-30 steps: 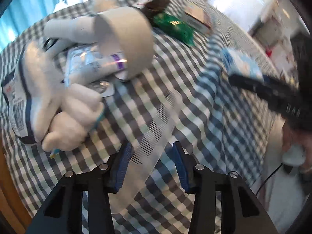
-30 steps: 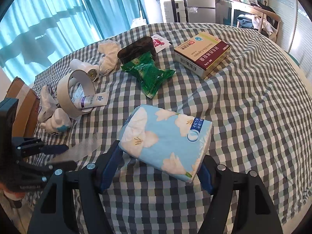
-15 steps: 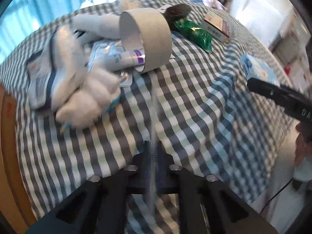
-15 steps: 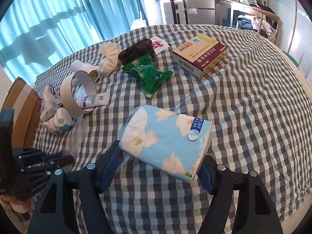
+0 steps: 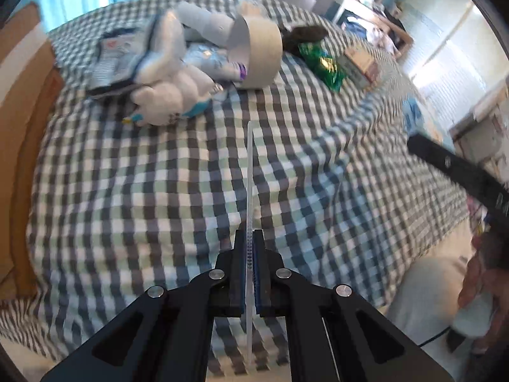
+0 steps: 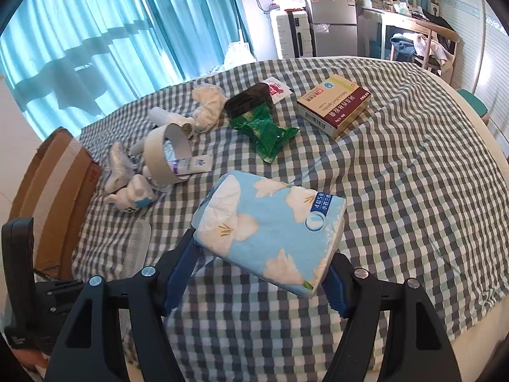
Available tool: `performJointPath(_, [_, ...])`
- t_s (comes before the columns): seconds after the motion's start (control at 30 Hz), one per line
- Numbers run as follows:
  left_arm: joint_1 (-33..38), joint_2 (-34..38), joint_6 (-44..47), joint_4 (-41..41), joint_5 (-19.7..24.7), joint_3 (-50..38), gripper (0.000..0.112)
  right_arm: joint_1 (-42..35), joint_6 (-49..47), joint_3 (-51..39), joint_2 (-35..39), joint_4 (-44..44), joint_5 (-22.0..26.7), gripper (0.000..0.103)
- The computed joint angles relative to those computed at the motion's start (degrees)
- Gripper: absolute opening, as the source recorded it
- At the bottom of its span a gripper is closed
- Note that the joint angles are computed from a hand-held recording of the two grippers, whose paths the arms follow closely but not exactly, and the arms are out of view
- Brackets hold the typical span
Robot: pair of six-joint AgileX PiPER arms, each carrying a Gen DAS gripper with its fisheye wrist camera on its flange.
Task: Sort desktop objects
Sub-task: 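Grasp the tissue pack with right gripper while left gripper grasps the white comb, then carry the comb into the cardboard box and open left gripper while right holds tissues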
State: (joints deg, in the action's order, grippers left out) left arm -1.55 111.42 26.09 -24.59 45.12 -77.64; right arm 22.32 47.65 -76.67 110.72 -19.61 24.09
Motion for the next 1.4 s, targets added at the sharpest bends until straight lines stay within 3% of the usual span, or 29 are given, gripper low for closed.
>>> performJointPath(0.5, [1.8,-15.6,-4.2,-1.1,4.8,-3.4,0.002,10.9,8.9,1.0,-11.6,-11.3,5.1,0.071])
performJointPath(0.83, [10.8,-21.8,-1.3,-4.6,5.7,-1.7,0.002,19.5,7.1,-9.1,-9.8,-13.5,10.7,0.071])
performJointPath(1.1, [21.7,-18.1,1.3,-6.9,8.9,-8.9,0.003,23.0,-2.2,-23.3,-1.0,-7.5,14.6,0.071])
performJointPath(1.4, [28.1,-5.7,-1.4,-1.3,9.4,-21.3,0.003,24.0,-14.0,-43.9,12.2,2.9,19.9,0.071])
